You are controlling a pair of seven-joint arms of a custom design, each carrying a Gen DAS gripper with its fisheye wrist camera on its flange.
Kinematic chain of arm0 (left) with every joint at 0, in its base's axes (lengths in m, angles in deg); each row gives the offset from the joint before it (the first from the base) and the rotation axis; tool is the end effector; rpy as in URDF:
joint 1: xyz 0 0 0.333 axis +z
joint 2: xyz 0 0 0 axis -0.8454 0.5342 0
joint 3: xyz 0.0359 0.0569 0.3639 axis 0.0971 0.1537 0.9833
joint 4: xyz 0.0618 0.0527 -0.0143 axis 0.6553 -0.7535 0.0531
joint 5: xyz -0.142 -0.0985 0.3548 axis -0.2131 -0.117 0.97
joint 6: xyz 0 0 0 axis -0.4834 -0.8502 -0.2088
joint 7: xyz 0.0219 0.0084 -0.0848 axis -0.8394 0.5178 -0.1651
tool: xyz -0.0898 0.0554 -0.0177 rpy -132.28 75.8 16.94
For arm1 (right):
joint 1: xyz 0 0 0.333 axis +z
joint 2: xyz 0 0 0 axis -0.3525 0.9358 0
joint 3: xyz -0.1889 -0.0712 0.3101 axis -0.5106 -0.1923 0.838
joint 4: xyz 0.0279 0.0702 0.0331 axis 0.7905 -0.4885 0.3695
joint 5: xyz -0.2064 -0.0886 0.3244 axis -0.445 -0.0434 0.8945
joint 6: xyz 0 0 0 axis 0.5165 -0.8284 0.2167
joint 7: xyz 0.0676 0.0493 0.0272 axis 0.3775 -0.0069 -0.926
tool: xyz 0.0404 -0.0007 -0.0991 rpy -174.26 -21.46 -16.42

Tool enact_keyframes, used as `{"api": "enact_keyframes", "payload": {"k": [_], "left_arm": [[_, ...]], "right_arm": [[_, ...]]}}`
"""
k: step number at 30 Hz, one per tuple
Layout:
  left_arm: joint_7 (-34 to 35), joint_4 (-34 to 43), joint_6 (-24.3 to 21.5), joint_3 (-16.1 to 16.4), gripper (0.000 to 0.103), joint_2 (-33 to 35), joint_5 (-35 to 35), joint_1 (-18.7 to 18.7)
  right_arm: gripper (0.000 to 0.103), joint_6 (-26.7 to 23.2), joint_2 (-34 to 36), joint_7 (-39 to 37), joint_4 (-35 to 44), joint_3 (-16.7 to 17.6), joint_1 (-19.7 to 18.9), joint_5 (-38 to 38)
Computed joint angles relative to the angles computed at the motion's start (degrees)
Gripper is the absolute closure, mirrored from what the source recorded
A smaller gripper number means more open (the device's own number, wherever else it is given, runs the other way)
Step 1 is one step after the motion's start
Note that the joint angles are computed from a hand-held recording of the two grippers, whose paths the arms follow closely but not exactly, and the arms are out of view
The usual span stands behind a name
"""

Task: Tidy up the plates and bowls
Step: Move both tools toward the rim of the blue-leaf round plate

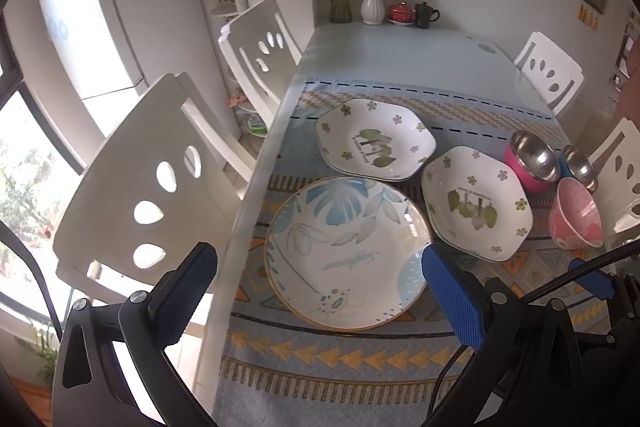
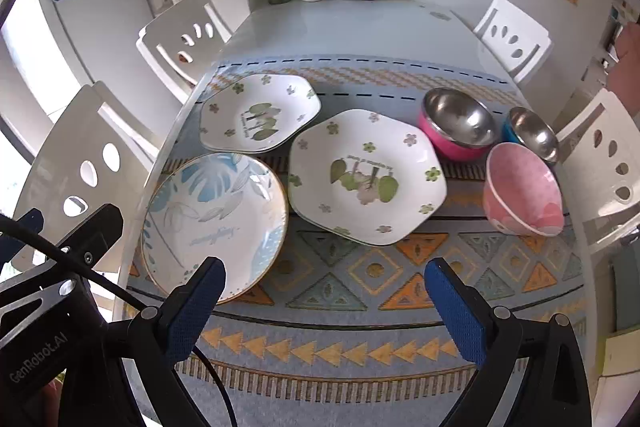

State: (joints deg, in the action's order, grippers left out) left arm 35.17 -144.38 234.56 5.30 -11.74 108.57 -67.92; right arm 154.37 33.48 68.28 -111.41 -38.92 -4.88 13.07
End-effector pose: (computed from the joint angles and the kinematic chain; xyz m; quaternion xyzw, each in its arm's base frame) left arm 0.5319 -0.2245 0.5306 -0.6970 0.6398 -0.1937 0.2596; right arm 0.5490 0.1992 0.5150 -0.6960 0.6730 -0.1639 0.1893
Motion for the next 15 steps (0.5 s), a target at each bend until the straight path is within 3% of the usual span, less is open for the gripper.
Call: {"api": "enact_keyframes", "payload": {"k": [3, 6, 9, 15], "left_arm": [[-1.5, -0.3, -0.7, 0.2, 0.001, -0.5, 1.1, 0.4], [-2.4, -0.7, -1.2, 0.4, 0.001, -1.1, 1.3, 0.8], [-3.2, -1.1, -2.1, 0.4, 0.001, -1.6, 2.1, 1.2], [-3.7, -1.7, -3.3, 0.4, 0.001, -1.9, 2.0, 1.8]], "right_arm": [[0.004, 0.6, 1.0, -3.4, 0.4, 0.3, 0.3, 4.2], [0.004, 0.1, 2.2, -12.0, 1.2, 0.8, 0.6, 16.4], [0.004, -0.7, 3.7, -17.1, 2.2, 1.4, 1.1, 24.0], [0.004, -2.6, 5.2, -18.5, 3.8, 1.1, 2.7, 23.6]]}}
